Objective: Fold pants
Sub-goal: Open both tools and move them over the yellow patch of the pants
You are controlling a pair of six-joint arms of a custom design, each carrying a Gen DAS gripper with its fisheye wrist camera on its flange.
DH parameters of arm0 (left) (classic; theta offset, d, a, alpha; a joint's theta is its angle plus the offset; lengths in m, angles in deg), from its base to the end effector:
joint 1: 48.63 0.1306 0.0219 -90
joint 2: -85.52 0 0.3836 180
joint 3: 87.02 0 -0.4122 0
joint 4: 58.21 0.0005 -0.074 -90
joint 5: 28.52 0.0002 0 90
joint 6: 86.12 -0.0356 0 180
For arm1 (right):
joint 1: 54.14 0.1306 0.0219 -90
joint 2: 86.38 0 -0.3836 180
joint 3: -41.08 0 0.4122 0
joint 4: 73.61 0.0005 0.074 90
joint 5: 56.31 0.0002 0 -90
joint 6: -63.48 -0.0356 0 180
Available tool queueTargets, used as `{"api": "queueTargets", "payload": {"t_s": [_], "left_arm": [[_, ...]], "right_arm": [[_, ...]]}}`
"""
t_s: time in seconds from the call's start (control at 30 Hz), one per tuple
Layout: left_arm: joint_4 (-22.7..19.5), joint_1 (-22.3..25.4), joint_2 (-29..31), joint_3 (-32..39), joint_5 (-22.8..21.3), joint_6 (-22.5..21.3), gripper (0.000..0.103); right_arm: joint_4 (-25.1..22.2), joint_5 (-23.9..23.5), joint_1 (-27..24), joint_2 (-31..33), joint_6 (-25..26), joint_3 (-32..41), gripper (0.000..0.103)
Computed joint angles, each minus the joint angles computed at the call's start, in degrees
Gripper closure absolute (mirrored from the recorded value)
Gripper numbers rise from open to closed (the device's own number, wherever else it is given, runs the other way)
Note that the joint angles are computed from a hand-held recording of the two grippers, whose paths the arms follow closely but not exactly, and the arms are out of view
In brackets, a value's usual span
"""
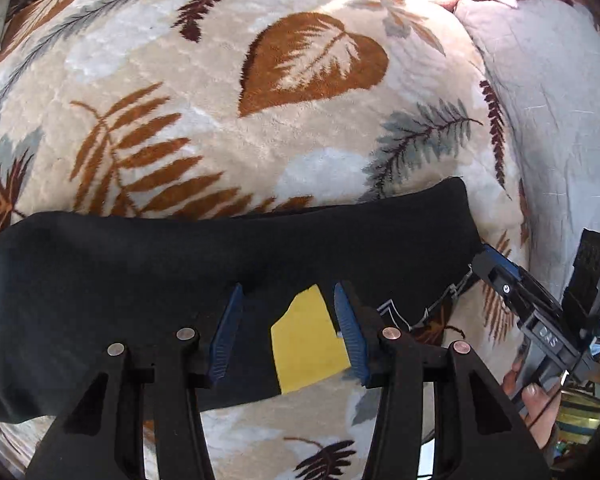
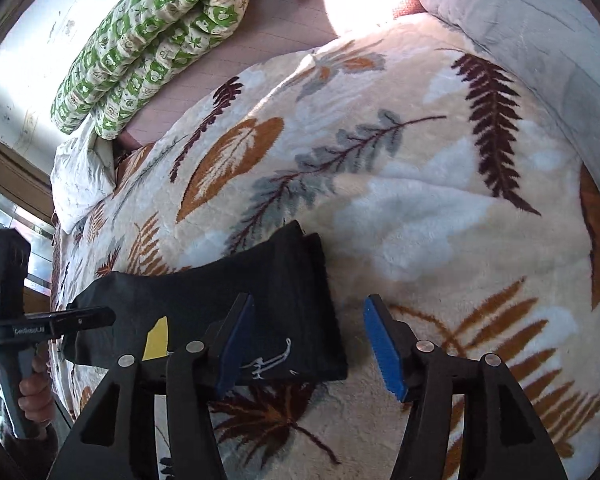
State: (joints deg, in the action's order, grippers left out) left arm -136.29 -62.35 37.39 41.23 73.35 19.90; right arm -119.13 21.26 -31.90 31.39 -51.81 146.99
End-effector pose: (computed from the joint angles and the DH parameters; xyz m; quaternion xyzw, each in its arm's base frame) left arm 0.6829 -0.1748 0.2825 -0.0124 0.9920 -0.1181 0.0431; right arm 0.6105 0.2574 0.2936 -0.0050 0.9546 0.2076 0.2136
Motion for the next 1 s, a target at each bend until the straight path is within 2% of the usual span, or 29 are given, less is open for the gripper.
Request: {"api": "queueTargets", "payload": {"t_s": [0.13,0.2,0.33,0.43,0.53,0.67,0.73,0.83,0.9,1.0], "left_arm": [[-3.73,-1.11,5.24,6.5,-3.66,3.07,0.057],[-3.31,-1.43,4.75,6.31,-3.89,3.26,0.057],[-0.4,-1.67,0.7,0.9,2.08,4.45,0.057],[3.0,-2.1,-3.17,-5.4,8.74,8.07,0.057],[8.28,-3.11,-7.04,-12.44,13.11,15.4,0.057],[13.98,-4.62,-9.8,-18.3,17.67,26.2,0.057],[20.27,-4.93,-11.56,-22.59,19.77,34.97,0.057],[30.49,-5.3,-14.19,-28.59,19.01,46.64,0.057],[34.87,-5.55,-14.87,-30.31,18.12,50.83,0.057],[38.68,-5.92,-14.7,-30.65,16.91,54.43,0.057]], "right_arm": [[0.83,-1.63,-0.09,0.36,0.74,-0.94,0.044],[1.98,-2.39,-0.2,0.19,0.39,-1.57,0.044],[4.64,-7.37,-1.43,0.56,-2.98,-1.85,0.044],[4.82,-9.59,-2.09,2.01,-3.95,-0.2,0.043],[5.38,-11.73,-2.84,3.48,-5.97,1.22,0.04],[4.75,-13.26,-3.32,4.4,-6.32,2.64,0.04],[5.32,-13.14,-3.29,4.17,-6.58,2.31,0.04],[6.7,-14.59,-3.61,3.42,-7.3,0.88,0.036],[7.66,-15.82,-3.84,2.98,-8.19,-0.09,0.035],[8.34,-17.16,-4.2,2.27,-8.55,-1.32,0.035]]}}
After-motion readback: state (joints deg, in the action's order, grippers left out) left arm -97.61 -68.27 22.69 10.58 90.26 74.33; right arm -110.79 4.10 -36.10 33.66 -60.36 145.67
